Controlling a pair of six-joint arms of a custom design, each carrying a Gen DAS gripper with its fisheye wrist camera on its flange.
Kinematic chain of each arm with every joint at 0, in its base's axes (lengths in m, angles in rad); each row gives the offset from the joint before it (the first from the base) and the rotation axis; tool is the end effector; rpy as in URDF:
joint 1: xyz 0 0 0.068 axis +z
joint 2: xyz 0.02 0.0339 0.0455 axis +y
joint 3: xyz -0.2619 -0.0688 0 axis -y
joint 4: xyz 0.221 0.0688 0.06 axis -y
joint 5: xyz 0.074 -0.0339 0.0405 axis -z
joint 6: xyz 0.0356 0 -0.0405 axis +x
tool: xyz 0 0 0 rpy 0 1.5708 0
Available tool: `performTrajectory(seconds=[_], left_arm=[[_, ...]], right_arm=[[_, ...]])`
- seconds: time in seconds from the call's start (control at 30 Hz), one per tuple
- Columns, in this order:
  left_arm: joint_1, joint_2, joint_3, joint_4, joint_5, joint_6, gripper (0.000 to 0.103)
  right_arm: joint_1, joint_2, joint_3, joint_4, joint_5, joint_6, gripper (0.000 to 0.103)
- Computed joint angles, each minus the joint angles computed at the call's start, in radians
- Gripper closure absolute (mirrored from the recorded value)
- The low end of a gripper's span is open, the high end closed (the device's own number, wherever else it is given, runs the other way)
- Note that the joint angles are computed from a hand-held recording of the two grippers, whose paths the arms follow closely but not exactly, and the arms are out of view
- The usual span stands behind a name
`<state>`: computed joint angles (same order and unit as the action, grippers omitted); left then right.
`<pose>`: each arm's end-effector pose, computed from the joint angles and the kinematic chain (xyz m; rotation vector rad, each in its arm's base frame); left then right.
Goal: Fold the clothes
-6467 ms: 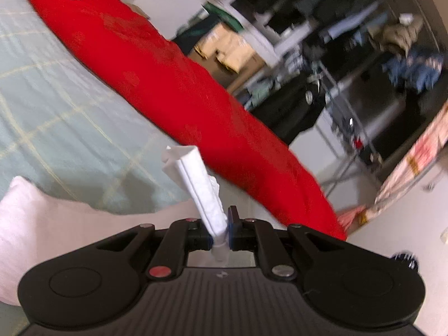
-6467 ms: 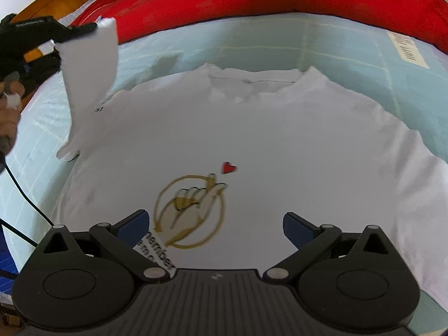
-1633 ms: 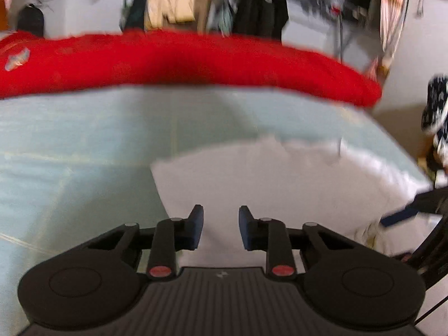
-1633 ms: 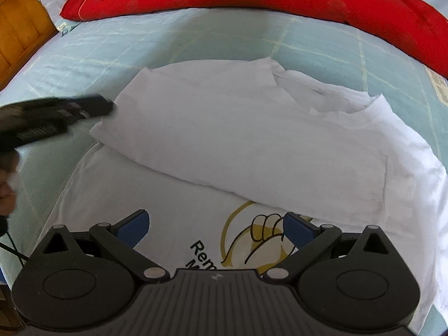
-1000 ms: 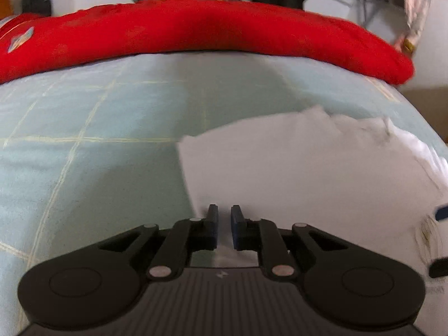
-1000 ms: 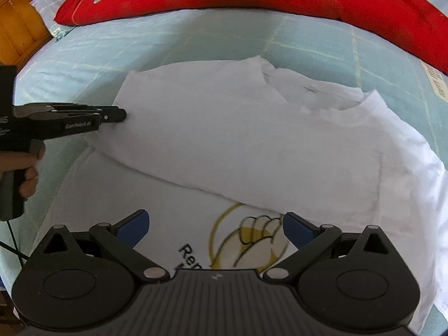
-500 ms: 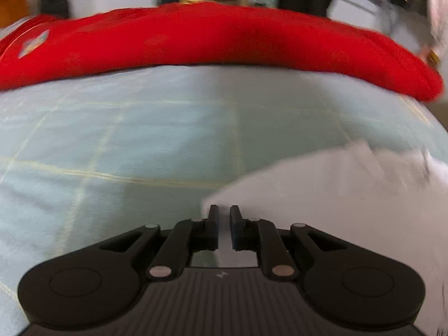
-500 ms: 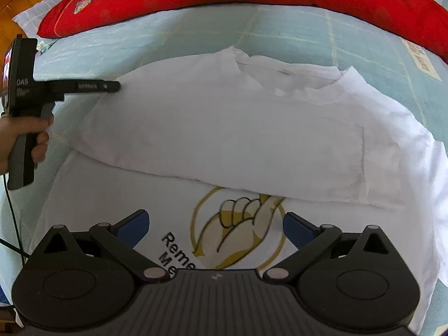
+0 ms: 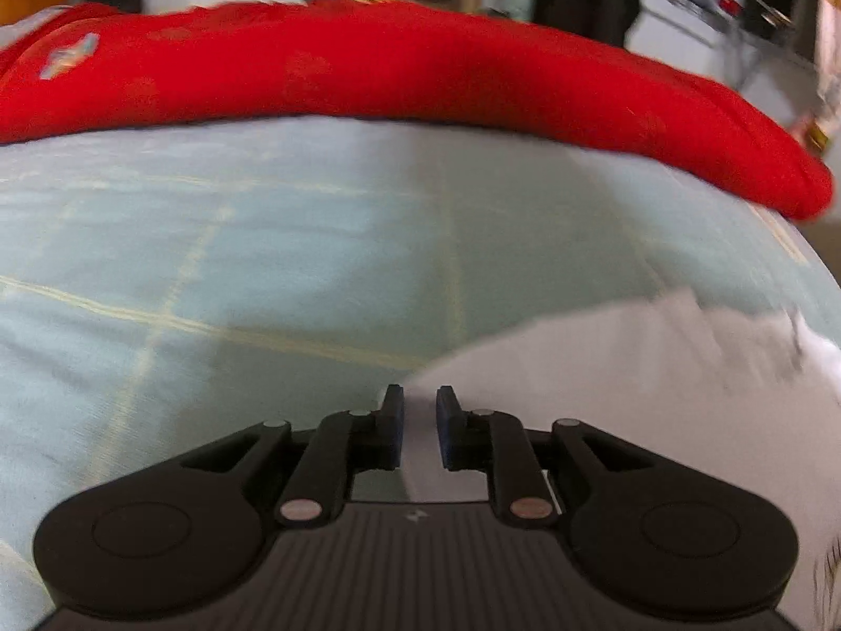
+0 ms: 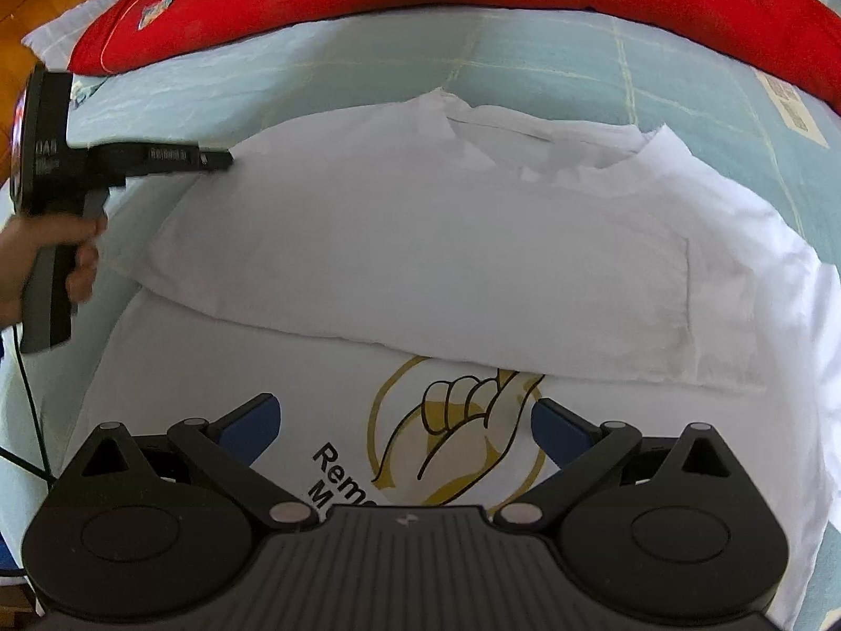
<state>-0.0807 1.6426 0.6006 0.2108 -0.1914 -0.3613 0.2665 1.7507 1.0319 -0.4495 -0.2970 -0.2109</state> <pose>0.2752 -0.0155 0.1337 -0.4206 2.3449 0.0207 0.3012 0.0930 0.1714 -0.7233 2.6215 0.4219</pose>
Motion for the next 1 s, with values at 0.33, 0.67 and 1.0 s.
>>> performTrajectory(seconds=[0.33, 0.67, 1.0], left_arm=[[-0.104, -0.344, -0.176, -0.128, 0.163, -0.043, 0.088], [-0.194, -0.388, -0.202, -0.176, 0.104, -0.054, 0.086], [-0.26, -0.344, -0.164, -0.229, 0.069, -0.085, 0.082]], right_arm=[[0.013, 0.007, 0.004, -0.004, -0.008, 0.026, 0.0], [0.017, -0.008, -0.017, -0.004, 0.002, 0.011, 0.0], [-0.024, -0.068, -0.074, 0.017, 0.004, -0.015, 0.0]])
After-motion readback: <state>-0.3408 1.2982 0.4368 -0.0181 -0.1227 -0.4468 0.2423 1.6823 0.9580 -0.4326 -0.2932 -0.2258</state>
